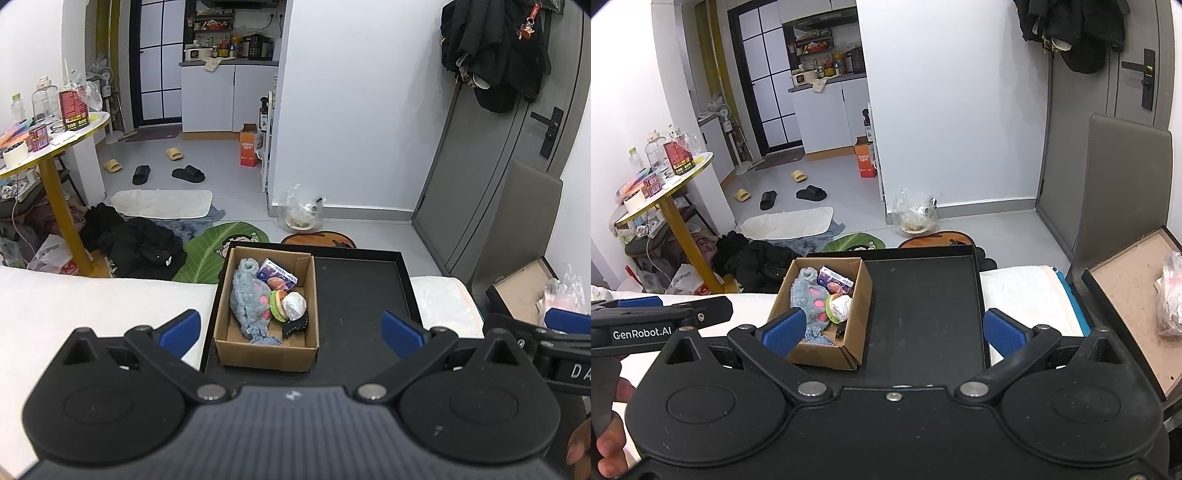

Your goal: Organize soft objects

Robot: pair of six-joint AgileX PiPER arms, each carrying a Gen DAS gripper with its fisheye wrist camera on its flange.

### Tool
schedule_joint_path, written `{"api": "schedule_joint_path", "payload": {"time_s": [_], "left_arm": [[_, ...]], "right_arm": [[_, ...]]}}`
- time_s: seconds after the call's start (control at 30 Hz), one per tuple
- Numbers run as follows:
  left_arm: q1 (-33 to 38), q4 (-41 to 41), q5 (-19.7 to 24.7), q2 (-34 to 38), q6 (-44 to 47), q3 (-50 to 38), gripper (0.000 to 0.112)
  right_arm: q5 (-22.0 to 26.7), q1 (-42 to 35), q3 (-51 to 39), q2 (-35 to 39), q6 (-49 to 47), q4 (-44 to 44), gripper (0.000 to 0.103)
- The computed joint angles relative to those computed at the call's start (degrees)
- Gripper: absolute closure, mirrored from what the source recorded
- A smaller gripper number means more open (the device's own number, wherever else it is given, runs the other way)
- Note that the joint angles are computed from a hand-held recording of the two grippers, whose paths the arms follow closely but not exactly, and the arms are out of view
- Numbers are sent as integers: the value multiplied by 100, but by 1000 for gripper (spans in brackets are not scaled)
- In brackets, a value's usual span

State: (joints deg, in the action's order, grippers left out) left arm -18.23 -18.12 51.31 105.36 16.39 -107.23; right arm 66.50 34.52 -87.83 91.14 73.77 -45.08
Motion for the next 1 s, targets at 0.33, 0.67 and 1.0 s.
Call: {"api": "schedule_joint_path", "payload": {"time_s": [0.33, 0.67, 1.0], "left_arm": [[-4, 40, -3, 3, -9, -6, 9], [61, -45, -19, -42, 103, 109, 9], [46, -19, -18, -47, 111, 102, 9]], "right_arm": [[-104, -28, 35, -51, -80, 65, 0], [-23, 22, -7, 27, -37, -22, 0], [106, 58, -32, 41, 54, -35, 0]]}}
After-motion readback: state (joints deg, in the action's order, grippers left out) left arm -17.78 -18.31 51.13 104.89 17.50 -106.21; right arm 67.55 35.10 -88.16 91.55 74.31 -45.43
